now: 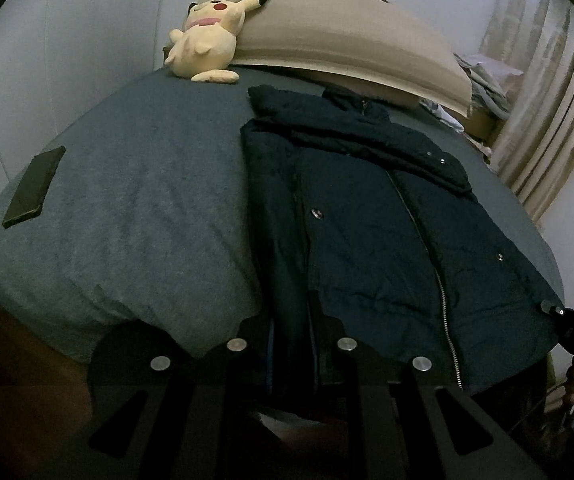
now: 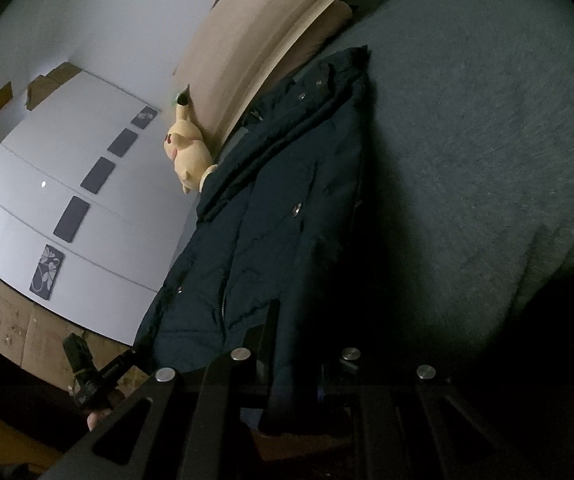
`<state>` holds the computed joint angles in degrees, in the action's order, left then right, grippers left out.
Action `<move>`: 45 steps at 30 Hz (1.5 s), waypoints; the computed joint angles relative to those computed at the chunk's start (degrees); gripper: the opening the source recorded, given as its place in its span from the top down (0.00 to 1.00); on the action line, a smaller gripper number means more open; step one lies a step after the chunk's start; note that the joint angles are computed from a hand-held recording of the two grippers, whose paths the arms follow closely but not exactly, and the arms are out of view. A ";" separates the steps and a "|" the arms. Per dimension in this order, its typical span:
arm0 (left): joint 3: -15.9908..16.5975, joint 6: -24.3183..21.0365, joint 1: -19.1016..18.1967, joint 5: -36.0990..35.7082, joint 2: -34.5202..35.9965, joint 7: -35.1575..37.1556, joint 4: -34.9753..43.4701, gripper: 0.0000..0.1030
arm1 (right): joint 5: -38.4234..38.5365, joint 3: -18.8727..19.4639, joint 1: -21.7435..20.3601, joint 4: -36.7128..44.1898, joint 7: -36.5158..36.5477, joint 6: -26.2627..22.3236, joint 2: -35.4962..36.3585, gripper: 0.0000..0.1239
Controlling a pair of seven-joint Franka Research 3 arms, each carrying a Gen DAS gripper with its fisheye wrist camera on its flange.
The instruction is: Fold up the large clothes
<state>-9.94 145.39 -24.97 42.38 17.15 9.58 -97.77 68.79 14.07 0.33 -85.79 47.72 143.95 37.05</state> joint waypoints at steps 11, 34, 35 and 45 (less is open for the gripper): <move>0.19 2.22 0.07 3.75 -2.87 -3.67 -3.18 0.88 | -1.69 -0.23 0.46 0.11 -0.02 -0.01 -0.83 0.89; -1.20 4.06 1.51 7.13 -5.95 -7.06 -6.18 0.89 | 0.38 -0.63 -0.12 -2.14 -3.54 -0.87 -2.72 0.89; -1.28 3.76 1.53 6.96 -5.88 -6.73 -5.97 0.89 | 0.63 -0.64 -0.21 -2.34 -3.71 -0.94 -2.93 0.89; -1.42 2.70 1.21 7.43 -5.95 -6.77 -5.35 0.89 | 2.04 -1.09 -0.21 -3.20 -5.11 -1.38 -3.61 0.89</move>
<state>-11.36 148.09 -23.76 49.81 11.20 2.81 -103.12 70.83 12.98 0.12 -89.00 42.61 142.57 33.45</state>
